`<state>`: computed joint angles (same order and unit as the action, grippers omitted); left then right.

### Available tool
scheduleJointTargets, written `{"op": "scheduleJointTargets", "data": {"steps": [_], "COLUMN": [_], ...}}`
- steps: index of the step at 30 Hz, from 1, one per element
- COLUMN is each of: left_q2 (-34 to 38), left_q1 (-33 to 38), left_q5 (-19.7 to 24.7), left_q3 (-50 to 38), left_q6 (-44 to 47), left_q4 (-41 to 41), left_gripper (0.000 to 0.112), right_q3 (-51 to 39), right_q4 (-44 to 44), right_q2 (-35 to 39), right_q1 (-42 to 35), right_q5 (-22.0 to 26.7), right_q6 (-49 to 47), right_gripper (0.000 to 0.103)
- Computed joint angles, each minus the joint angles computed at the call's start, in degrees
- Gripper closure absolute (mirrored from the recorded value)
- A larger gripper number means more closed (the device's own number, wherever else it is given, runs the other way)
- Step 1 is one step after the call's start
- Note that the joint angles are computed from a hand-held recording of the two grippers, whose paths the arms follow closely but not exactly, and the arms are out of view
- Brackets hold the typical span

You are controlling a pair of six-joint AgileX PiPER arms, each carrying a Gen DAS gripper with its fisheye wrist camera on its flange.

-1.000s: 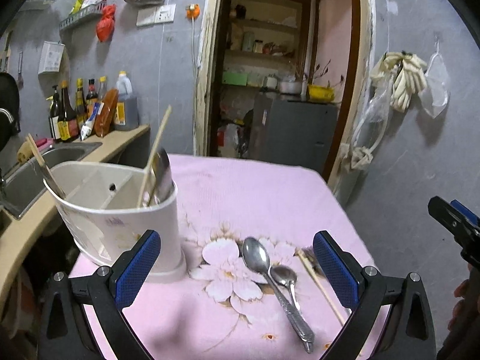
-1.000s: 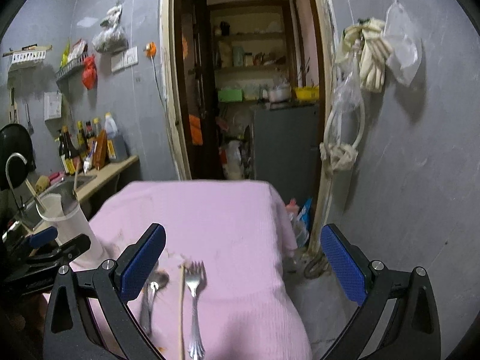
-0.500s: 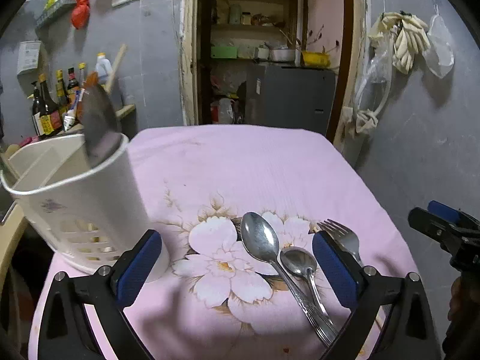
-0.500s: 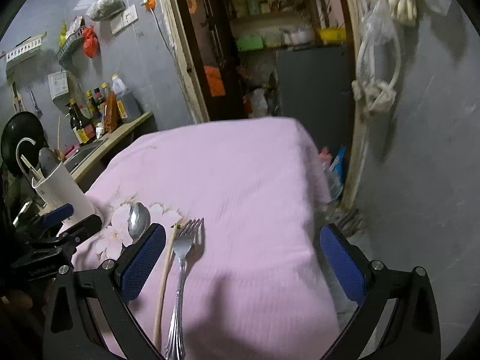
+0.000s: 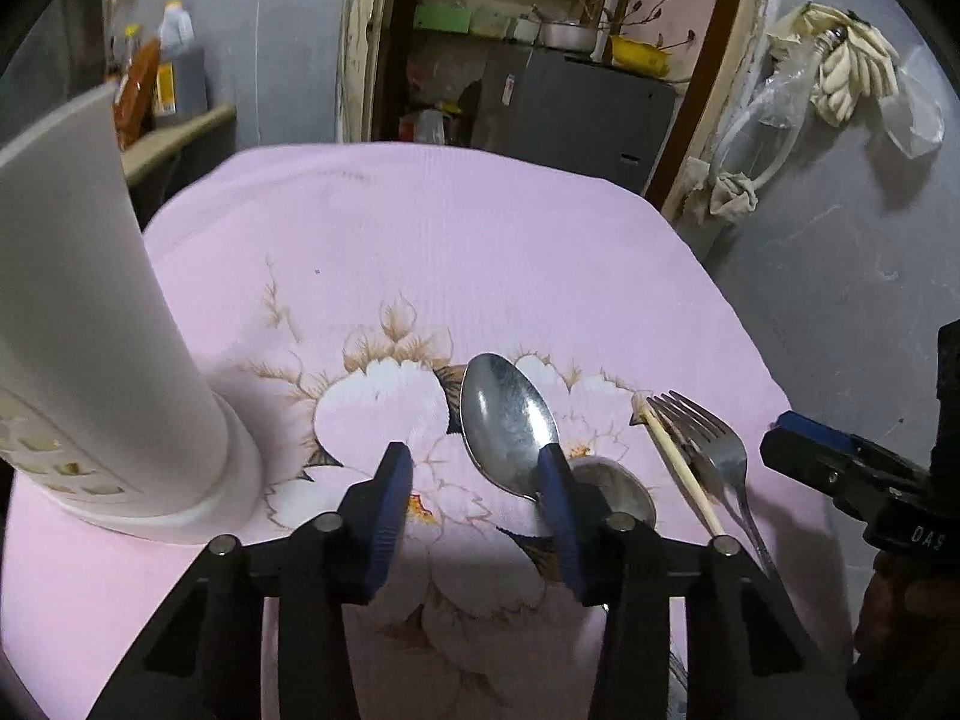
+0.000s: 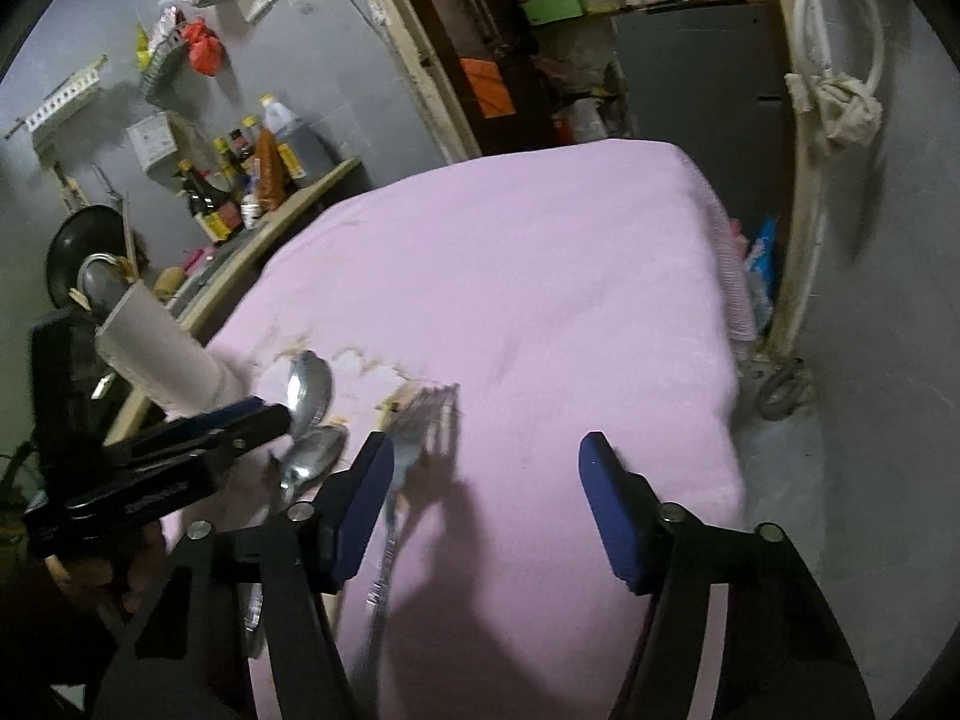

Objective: Organize utensils
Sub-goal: 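Grasp the silver spoon with the left gripper while the right gripper grasps the silver fork, then lift the spoon and fork and carry them over the white basket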

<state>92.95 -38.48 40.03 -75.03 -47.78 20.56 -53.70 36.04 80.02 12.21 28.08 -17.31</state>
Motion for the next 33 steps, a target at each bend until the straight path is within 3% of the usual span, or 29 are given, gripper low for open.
{"op": "scheduleJointTargets", "data": {"steps": [7,10,14,18,19,22,27,31,33], "left_q2": [1.32,1.87,2.11,2.67,2.80,3.60,3.56,2.05,0.05], "left_q1": [3.10,4.60,5.23,6.19,6.43,6.79,7.51,4.11,1.12], "left_q5": [-3.34,-4.31,-4.90,-5.38,-5.50,-4.16,-4.16,-2.00,-0.13], "left_q3": [-0.40,-0.86,-1.25,-1.91,-2.01,-3.16,-3.69,-4.83,-4.73], "left_q6": [4.62,6.19,10.38,15.94,16.70,17.67,21.61,16.29,9.95], "left_q4": [-6.68,-9.38,-12.79,-17.89,-18.70,-18.51,-23.24,-16.33,-8.39], "left_gripper": [0.078,0.082,0.082,0.082,0.083,0.103,0.108,0.110,0.110], "right_q3": [-4.98,-7.46,-9.79,-9.92,-9.85,-9.57,-5.85,-1.53,0.24], "right_q4": [8.22,10.57,10.82,13.02,13.48,14.14,19.60,18.93,12.69], "right_q2": [6.36,9.15,11.50,12.18,12.23,12.35,10.51,4.15,-0.28], "right_q1": [-1.66,-1.99,-1.94,-1.87,-1.81,-1.43,-2.52,-0.85,2.33], "right_q5": [5.69,9.09,12.36,13.95,13.97,14.27,14.17,9.60,5.08], "right_q6": [-7.62,-8.57,-7.37,-7.44,-7.26,-5.66,-4.82,-0.28,8.18], "right_gripper": [0.072,0.078,0.078,0.090,0.091,0.093,0.097,0.100,0.100]}}
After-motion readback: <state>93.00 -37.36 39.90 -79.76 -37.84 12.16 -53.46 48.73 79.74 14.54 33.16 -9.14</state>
